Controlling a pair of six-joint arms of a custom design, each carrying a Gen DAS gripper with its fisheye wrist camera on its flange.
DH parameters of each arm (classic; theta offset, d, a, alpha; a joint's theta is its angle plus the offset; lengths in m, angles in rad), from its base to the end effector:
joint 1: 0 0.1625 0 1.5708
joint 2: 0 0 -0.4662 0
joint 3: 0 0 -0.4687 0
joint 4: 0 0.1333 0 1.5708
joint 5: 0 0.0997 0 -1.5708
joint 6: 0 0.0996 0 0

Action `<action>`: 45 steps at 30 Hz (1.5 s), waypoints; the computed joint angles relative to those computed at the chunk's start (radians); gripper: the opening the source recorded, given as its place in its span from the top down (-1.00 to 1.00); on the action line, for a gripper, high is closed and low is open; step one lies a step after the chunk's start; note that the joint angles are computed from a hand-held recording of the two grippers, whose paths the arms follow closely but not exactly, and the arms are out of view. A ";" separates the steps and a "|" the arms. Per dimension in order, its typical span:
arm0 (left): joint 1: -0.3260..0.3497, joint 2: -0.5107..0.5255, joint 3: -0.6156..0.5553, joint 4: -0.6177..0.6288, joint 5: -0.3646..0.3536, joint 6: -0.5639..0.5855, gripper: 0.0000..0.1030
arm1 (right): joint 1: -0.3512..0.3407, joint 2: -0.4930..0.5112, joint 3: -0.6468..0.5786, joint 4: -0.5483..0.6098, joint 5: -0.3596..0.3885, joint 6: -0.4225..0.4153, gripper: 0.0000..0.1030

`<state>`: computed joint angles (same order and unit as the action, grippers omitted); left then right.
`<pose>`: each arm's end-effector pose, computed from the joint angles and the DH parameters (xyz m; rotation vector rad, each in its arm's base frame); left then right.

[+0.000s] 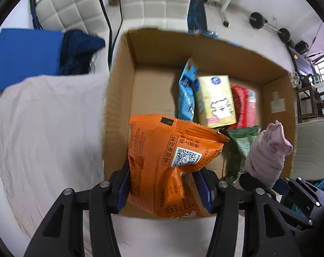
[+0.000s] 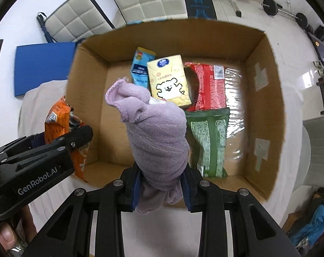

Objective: Organize soft objects

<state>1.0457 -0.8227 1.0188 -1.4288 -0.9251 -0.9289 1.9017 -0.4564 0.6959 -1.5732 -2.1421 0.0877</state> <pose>-0.2562 -0.8276 0.3048 -0.3519 2.4119 -0.2308 0.3841 -0.8736 0.1519 0.3951 -2.5030 -0.1405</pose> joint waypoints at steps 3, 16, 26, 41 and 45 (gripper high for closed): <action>0.023 0.022 -0.021 0.000 -0.039 0.007 0.01 | -0.012 0.030 -0.030 0.019 -0.005 0.004 0.34; 0.067 0.100 -0.097 0.060 -0.117 0.032 -0.04 | -0.054 0.097 -0.110 0.100 -0.002 0.023 -0.25; 0.044 0.082 -0.076 0.025 -0.072 0.025 -0.19 | -0.057 0.081 -0.105 0.101 -0.064 0.017 -0.26; -0.019 -0.006 0.067 -0.038 0.072 -0.037 -0.99 | -0.052 -0.034 0.063 0.001 -0.172 0.009 -1.00; -0.036 -0.038 0.108 -0.082 0.113 -0.048 -0.99 | -0.044 -0.056 0.088 -0.021 -0.171 0.018 -1.00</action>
